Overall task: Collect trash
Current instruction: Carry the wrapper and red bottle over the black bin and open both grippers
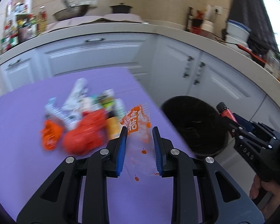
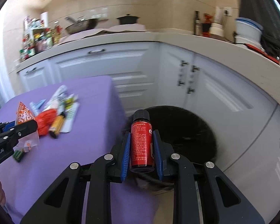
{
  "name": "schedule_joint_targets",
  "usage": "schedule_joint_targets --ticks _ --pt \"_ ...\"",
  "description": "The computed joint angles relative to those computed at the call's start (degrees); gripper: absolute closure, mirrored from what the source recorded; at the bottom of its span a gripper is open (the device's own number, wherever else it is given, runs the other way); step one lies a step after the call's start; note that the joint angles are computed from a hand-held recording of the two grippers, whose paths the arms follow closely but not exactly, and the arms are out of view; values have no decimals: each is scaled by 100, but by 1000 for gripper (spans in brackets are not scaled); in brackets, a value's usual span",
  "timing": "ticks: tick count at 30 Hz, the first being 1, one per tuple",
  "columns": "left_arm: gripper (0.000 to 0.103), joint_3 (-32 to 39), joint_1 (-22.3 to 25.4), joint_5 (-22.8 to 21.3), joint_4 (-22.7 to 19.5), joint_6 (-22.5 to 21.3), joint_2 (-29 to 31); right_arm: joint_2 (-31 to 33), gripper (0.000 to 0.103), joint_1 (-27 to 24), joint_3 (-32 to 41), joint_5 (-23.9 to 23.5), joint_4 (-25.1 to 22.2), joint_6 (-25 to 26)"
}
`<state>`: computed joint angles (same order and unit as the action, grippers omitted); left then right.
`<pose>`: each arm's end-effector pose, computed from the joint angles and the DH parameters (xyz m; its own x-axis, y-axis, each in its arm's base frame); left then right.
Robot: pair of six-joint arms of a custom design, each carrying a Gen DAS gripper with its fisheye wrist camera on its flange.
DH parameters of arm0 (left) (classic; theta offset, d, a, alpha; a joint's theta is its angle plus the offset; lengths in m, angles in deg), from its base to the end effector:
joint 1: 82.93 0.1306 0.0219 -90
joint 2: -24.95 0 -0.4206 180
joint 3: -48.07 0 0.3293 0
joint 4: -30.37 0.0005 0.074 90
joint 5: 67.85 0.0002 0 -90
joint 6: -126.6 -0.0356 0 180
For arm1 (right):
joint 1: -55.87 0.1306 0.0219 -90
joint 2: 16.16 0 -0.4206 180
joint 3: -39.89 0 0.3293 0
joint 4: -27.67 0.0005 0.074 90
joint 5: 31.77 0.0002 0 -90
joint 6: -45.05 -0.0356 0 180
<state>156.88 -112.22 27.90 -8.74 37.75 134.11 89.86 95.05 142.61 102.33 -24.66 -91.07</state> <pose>0.4983 -0.2842 0.4562 -0.5653 0.2942 -0.7706 0.5430 0.8360 -0.0792 0.4212 0.3107 0.4336 -0.5510 0.2187 -0.8053 0.3578 0.9338 0.0088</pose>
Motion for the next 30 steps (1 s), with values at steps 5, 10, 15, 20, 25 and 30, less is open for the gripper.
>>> schedule_joint_targets --ticks 5,10,15,20,25,30 --pt "77 668 -453 -182 -155 -94 513 -271 78 -302 -469 -13 262 -17" --pt "77 1410 -765 -397 -461 -36 1074 -432 78 -582 -822 -98 570 80" --pt "77 2411 -942 -599 -1087 24 1745 -456 78 -887 -1075 -339 881 217" --pt "76 3884 -1089 -816 -2113 78 2634 -352 78 -1159 -1196 -581 1085 349" --pt "56 5604 -1139 -791 -3320 261 3501 -260 70 -1391 -1313 -827 1306 431" --pt "47 5390 -1156 -893 -3195 262 3394 -339 59 -1375 -1397 -676 1349 398"
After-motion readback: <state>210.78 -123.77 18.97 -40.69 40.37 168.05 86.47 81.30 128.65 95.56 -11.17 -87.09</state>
